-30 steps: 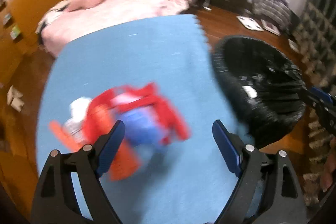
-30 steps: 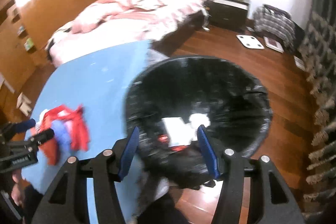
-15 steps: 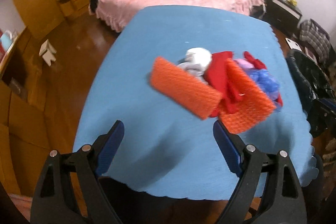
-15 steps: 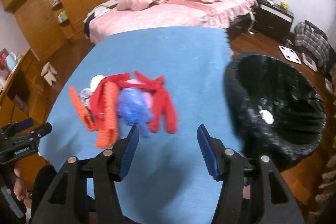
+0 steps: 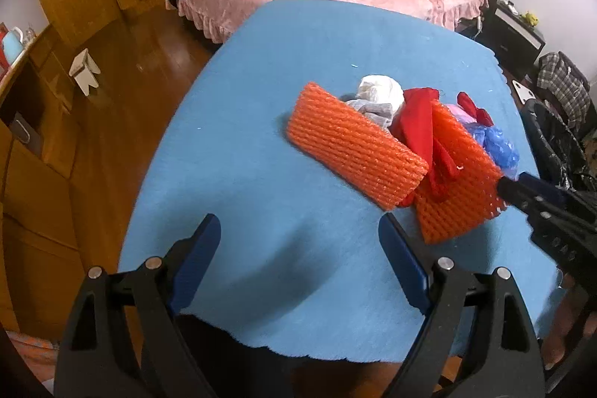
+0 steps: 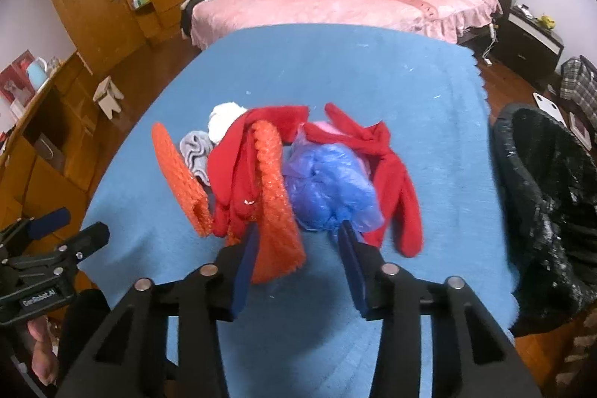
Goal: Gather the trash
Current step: 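Move both open tools back over the remaining pile, then grasp an orange foam mesh sleeve with each tool and lift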
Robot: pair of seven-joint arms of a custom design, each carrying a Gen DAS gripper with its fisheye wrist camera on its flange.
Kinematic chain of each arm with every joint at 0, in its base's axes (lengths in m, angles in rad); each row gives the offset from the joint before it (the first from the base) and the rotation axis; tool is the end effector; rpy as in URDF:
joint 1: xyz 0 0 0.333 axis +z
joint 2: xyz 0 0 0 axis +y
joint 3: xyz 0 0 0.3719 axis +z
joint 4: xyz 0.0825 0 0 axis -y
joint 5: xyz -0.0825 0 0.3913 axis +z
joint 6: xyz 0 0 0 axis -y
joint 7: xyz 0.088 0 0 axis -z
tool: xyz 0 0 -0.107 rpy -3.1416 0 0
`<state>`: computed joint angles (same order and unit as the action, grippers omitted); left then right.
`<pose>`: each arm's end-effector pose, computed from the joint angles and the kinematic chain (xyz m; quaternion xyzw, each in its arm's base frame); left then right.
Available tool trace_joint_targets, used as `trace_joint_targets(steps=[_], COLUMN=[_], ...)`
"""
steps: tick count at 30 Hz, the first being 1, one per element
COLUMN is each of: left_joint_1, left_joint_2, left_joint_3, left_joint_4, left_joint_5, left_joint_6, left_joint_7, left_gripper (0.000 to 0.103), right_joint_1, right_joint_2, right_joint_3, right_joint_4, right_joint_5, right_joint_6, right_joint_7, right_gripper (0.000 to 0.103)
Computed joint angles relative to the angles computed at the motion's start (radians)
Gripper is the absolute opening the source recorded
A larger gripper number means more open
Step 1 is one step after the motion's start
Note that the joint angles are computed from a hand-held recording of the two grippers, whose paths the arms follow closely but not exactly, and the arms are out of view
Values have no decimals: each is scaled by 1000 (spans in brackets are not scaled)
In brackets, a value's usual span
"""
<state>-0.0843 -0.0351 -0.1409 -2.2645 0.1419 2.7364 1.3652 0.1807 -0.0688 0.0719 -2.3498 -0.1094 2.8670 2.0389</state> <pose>0.5426 -0.1306 0.4820 -0.6356 0.7291 -0.1857 0.1734 0.5207 0.1413 0.4763 -0.6357 0.7154 -0.1478 0.2494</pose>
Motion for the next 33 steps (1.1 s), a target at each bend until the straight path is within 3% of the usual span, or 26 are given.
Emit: trace_joint_targets(steps=[1, 3, 16, 21, 22, 24, 26, 31, 33], left_joint_1=[-2, -6, -33, -51, -55, -51, -38, -17, -16], left_joint_2=[8, 22, 111, 143, 153, 172, 186, 171, 160], left_joint_3=[-2, -7, -41, -45, -43, -48, -58, -68, -65], left_joint_4=[6, 15, 99, 126, 135, 157, 176, 155, 145], left_joint_5=[-3, -4, -38, 9, 28, 18, -31, -117, -130], left_joint_6=[-1, -5, -40, -44, -48, -66, -94, -87, -84], left_joint_7=[1, -5, -9, -55, -70, -64, -25, 59, 69], left_gripper=[84, 84, 84, 84, 82, 63, 37, 13, 10], right_joint_1=[8, 25, 28, 30, 31, 30, 29, 27, 28], right_joint_2=[9, 29, 9, 4, 4, 4, 3, 3, 2], right_joint_3=[-4, -12, -32, -29, -29, -29, -28, -25, -24], right_joint_4=[3, 13, -18, -24, -24, -23, -23, -24, -23], right_joint_5=[36, 118, 322, 358, 368, 378, 379, 373, 373], right_joint_6=[1, -9, 48, 50, 48, 45, 45, 47, 43], right_joint_7=[-33, -112, -292, -330, -338, -346, -348, -346, -346], right_gripper=[33, 14, 12, 12, 12, 12, 12, 12, 12])
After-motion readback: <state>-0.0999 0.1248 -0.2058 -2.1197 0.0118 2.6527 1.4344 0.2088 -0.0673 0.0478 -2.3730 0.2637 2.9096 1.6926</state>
